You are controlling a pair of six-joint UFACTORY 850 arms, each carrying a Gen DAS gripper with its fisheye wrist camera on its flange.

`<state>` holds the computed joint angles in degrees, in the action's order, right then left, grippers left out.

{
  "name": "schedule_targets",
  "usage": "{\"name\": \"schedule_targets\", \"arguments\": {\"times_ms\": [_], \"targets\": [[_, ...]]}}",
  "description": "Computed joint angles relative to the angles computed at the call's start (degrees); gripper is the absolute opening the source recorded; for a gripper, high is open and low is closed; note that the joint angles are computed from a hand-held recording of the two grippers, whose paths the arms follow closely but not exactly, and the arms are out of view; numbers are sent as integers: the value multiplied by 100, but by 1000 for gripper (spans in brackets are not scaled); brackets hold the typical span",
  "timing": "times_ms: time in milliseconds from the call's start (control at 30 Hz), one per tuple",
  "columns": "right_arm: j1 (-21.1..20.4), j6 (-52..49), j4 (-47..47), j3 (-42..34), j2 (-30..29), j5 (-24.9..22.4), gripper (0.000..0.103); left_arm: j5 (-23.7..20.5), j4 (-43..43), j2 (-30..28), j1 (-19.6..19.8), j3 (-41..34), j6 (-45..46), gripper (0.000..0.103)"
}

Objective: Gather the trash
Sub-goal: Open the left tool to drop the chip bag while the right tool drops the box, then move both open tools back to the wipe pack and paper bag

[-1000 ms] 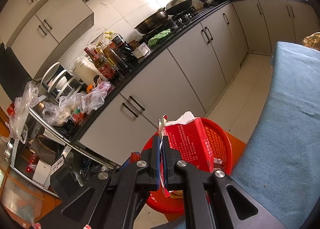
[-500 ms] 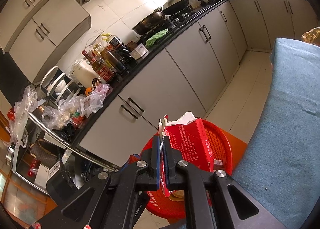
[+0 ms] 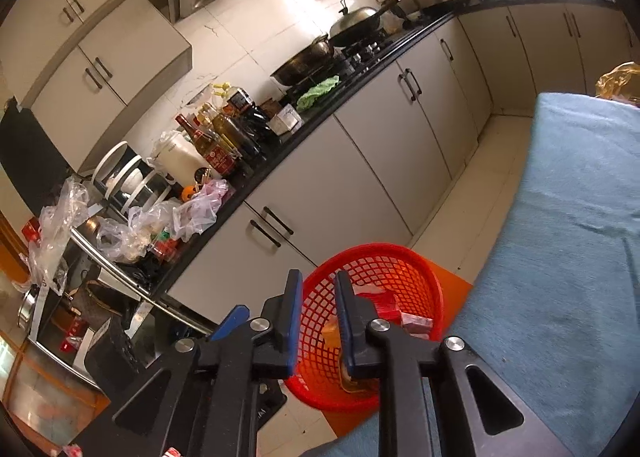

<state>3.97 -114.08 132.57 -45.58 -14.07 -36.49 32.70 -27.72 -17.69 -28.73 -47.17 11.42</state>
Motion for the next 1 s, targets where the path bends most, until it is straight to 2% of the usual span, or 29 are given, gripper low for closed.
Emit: {"name": "schedule_targets", "arguments": {"times_ms": [133,233,300,500,633,700,800,900,1000], "targets": [[-36,-830,766,578,528,273,35,27,31,156,-138,144,-34,75],[-156,-1338,1232,1064,937,457,36,-52,188,235,-286,225,-197,76],[-335,-1379,1251,1350,1144,415,36,-124,203,237,-423,222,-150,76],[-1192,-1587,1334,2312,2005,453,36,-319,77,213,-939,113,205,76],[-2068,-1474,1139,2720,2476,667,36,-508,-10,153,-1335,-56,432,77],[-2594,-1204,883,2797,2559,807,38,-636,-55,85,-1503,-186,552,78],[-3095,-957,716,2730,2401,1164,39,-813,-157,-28,-1802,-365,785,78],[-3408,-383,173,2556,1990,1308,40,-946,-312,-171,-2066,-555,1070,79],[-3500,62,-300,2378,1602,1307,40,-1121,-546,-364,-2287,-783,1435,80]]}}
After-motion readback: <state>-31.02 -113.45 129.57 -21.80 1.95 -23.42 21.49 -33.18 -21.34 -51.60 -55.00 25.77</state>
